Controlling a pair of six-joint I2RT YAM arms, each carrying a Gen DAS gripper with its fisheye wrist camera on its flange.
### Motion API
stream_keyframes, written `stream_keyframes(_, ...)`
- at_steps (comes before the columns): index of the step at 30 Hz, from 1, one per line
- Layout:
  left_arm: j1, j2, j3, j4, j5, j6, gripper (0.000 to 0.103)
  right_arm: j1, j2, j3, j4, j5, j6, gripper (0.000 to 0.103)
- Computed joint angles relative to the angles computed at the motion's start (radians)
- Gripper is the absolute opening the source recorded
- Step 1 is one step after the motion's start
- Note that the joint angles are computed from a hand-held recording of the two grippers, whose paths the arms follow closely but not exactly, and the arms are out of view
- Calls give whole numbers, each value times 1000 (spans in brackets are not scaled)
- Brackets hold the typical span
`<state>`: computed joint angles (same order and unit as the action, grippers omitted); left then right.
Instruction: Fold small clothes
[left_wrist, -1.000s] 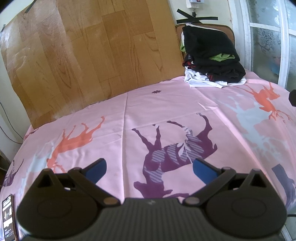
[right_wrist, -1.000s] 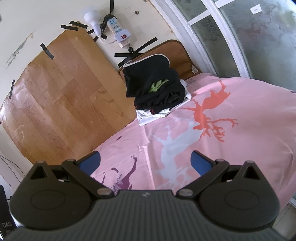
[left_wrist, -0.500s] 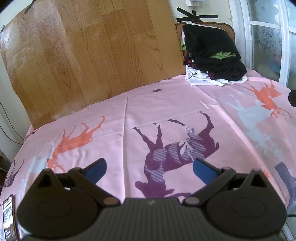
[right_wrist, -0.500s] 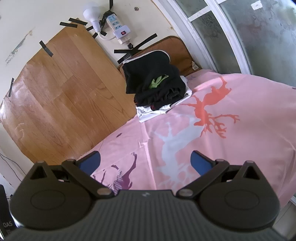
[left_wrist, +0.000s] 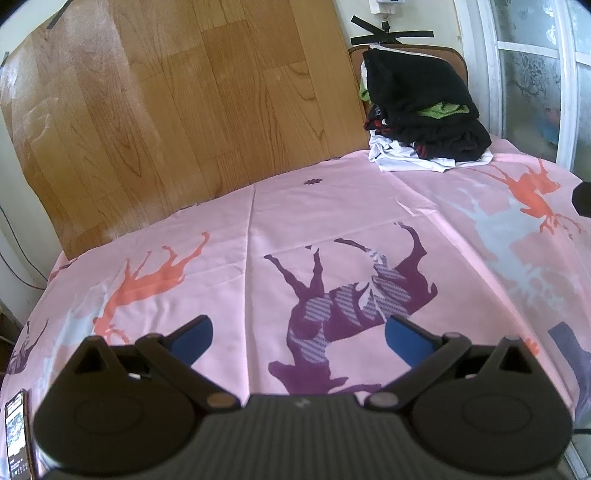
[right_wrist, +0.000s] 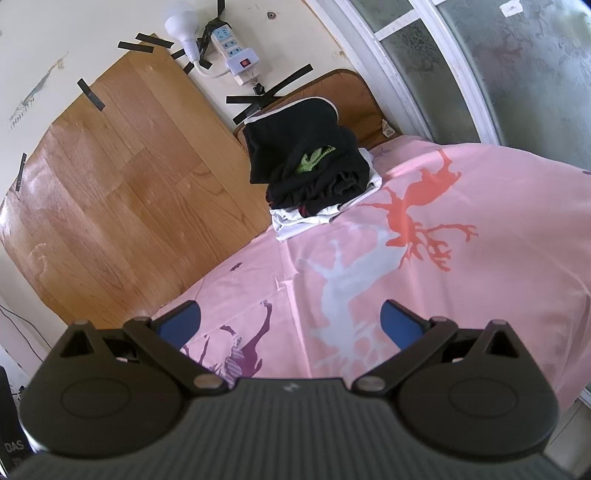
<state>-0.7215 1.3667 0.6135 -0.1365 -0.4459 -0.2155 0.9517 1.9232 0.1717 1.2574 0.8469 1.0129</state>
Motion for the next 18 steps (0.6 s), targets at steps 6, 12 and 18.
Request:
stream_keyframes(6, 0, -3, -3, 4, 6, 6, 103, 5, 5, 4, -6, 4, 7, 103)
stream_keyframes(12, -3, -1, -5, 9, 3, 7, 103, 4, 8, 4, -3, 2, 6, 103)
stream_keyframes(18, -3, -3, -8, 13, 4, 12, 103, 3, 6, 5, -6, 1, 5, 103)
